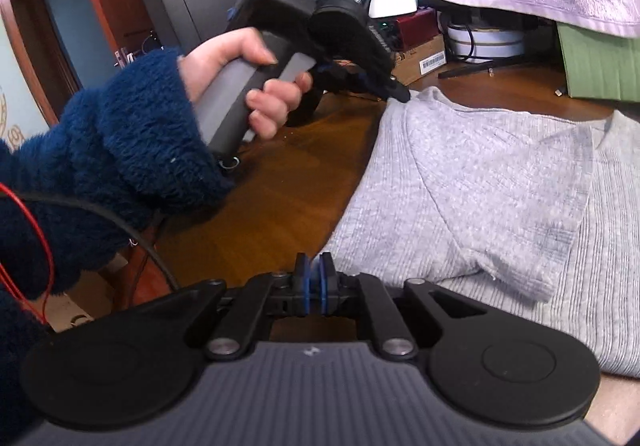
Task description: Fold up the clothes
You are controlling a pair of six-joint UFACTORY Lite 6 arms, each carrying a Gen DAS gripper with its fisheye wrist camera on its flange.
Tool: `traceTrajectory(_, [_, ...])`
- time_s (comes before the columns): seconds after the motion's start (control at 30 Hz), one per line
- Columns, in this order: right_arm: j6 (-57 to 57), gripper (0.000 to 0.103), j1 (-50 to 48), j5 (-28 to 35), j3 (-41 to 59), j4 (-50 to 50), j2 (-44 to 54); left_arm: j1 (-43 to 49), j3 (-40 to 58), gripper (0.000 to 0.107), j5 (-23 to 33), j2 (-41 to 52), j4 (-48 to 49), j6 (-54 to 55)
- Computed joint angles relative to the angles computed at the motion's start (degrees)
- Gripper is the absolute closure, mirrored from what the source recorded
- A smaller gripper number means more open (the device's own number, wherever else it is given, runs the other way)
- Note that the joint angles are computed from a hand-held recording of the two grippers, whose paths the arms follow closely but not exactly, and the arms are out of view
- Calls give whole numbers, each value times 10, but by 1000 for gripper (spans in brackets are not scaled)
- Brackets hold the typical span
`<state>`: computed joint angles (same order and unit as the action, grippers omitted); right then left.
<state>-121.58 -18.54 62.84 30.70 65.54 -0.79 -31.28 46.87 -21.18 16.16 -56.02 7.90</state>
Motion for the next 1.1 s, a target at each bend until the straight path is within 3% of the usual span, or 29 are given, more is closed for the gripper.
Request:
traceTrajectory(0.1, [16,91,-13,20,3,-13,-17,-20,-34,78,-28,-39,-26,27])
traceTrajectory(0.17, [18,90,-31,43,8,-19,-32,-43,-49,76,-52,-67,-70,73])
traceTrajectory(0.23, [21,90,-34,51,33,-6,-18,-61,-63,82,-67,-88,-68,76])
traceTrajectory(0.27, [23,90,-33,50,38,6,-18,-62,-70,88,-55,-94,-39,55])
traceTrajectory(0.3, [24,90,-29,42,44,21,-15,-59,-77,102,-40,-97,5,21])
traceTrajectory(0.33, [23,90,-12,14,51,45,-7,-57,-83,105,-27,-100,52,-16])
traceTrajectory(0.5, [-19,89,43,-87,64,135,38,-26,-78,107,3,-50,260,-212])
traceTrajectory(0.6, [-35,90,31,-91,59,137,63,-7,-60,107,-7,1,286,-247])
traceTrajectory(0.73, [-32,90,13,-83,57,120,67,32,-71,106,-33,13,425,-382])
traceTrajectory(0.97, [21,89,43,-60,69,115,2,37,-67,107,-42,21,463,-429])
traceTrajectory(1.1, [-6,90,160,-142,100,214,37,36,-63,107,-55,25,451,-421])
